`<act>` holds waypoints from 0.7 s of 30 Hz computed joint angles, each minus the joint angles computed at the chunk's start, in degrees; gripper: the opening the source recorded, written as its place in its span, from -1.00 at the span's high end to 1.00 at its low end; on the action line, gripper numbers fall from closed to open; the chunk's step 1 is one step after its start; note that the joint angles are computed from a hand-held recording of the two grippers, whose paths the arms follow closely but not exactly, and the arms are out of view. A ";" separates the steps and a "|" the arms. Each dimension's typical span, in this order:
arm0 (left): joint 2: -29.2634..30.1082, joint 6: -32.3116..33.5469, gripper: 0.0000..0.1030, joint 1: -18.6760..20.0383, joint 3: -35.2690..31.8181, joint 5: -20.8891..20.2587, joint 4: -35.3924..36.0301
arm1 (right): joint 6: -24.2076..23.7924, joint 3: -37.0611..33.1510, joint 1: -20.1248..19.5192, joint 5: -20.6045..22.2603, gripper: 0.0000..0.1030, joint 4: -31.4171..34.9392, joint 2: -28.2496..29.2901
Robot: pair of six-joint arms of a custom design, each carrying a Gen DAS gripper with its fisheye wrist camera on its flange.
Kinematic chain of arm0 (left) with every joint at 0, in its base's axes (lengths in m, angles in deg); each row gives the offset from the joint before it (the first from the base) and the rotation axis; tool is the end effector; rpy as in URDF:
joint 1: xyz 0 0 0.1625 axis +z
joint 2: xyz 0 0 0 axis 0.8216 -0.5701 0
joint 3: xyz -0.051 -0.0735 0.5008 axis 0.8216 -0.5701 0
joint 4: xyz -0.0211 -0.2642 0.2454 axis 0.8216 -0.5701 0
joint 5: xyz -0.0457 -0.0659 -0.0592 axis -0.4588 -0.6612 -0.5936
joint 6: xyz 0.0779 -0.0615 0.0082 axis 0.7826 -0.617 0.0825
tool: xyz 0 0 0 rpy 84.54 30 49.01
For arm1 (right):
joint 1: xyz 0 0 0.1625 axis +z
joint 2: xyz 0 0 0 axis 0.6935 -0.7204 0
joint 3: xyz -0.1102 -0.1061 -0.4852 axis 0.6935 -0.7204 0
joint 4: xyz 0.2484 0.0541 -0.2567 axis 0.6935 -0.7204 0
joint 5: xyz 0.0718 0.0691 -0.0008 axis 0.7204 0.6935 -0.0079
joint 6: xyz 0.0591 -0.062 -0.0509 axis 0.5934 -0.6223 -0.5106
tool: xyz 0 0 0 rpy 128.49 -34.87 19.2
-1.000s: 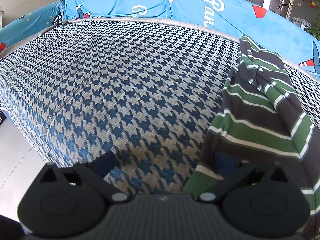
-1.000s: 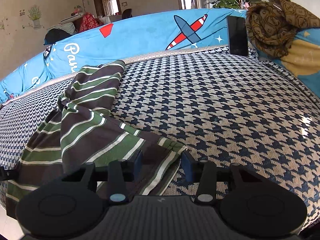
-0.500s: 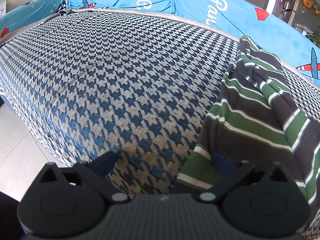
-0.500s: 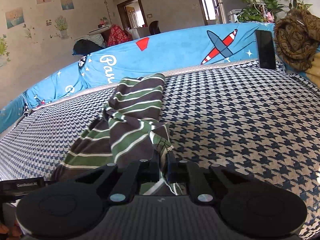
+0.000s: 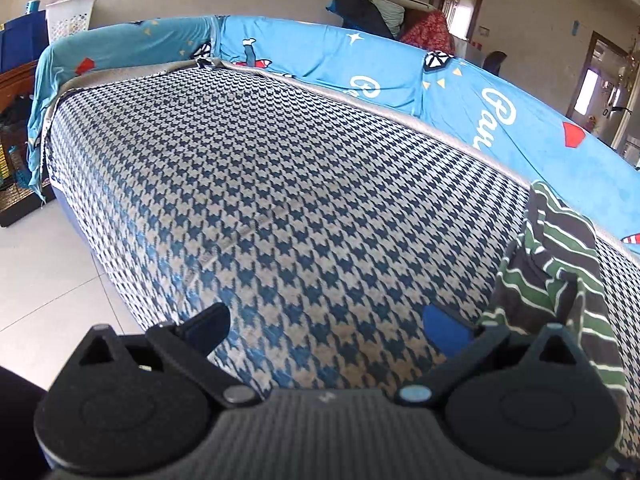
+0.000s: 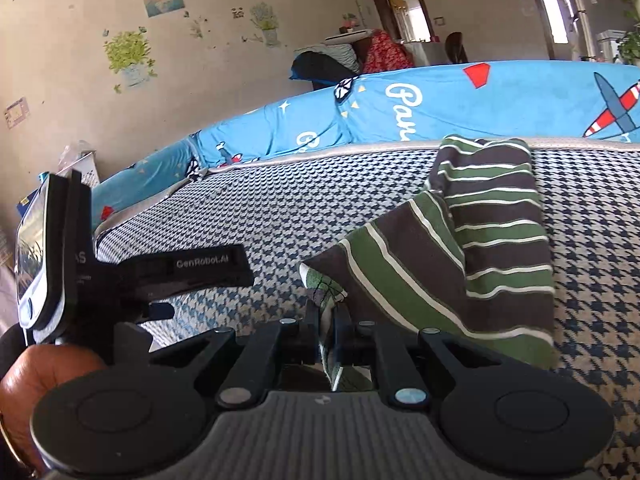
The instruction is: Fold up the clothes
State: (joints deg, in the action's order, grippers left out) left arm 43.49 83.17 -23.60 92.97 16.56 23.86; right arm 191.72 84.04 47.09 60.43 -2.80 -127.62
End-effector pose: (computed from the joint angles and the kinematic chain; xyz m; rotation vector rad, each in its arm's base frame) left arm -0.1424 -0.3524 0.1209 -0.0734 2.1549 -1.1820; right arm 0.1368 -0.3132 0.1038 0.8376 -2.5335 1.0942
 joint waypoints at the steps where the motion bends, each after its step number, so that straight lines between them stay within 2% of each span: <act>1: -0.04 -0.79 -1.00 0.23 0.09 0.09 0.63 | -0.81 -0.21 0.17 -0.19 0.83 0.01 1.23; 5: -0.25 -1.77 -1.00 1.07 0.04 1.24 1.79 | -3.76 -1.01 0.61 0.47 0.83 -0.14 5.45; 10: -0.52 1.45 -1.00 1.03 -0.20 1.97 -0.32 | -5.87 -2.50 1.23 5.18 0.83 1.42 8.49; 13: -0.41 3.15 -1.00 1.01 -0.72 2.71 -1.26 | -7.23 -3.58 1.24 6.61 0.70 4.53 9.02; 16: -0.40 3.41 -1.00 0.88 -0.97 2.80 -1.53 | -7.00 -4.56 0.49 5.73 0.70 9.34 8.63; 21: -1.87 8.53 -1.00 1.11 -1.14 4.11 -5.23 | -7.51 -3.61 0.29 4.50 0.70 8.68 7.04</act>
State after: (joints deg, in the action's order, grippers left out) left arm 41.62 91.71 -22.50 91.84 20.67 18.63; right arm 184.21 80.42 47.38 64.93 5.87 -120.58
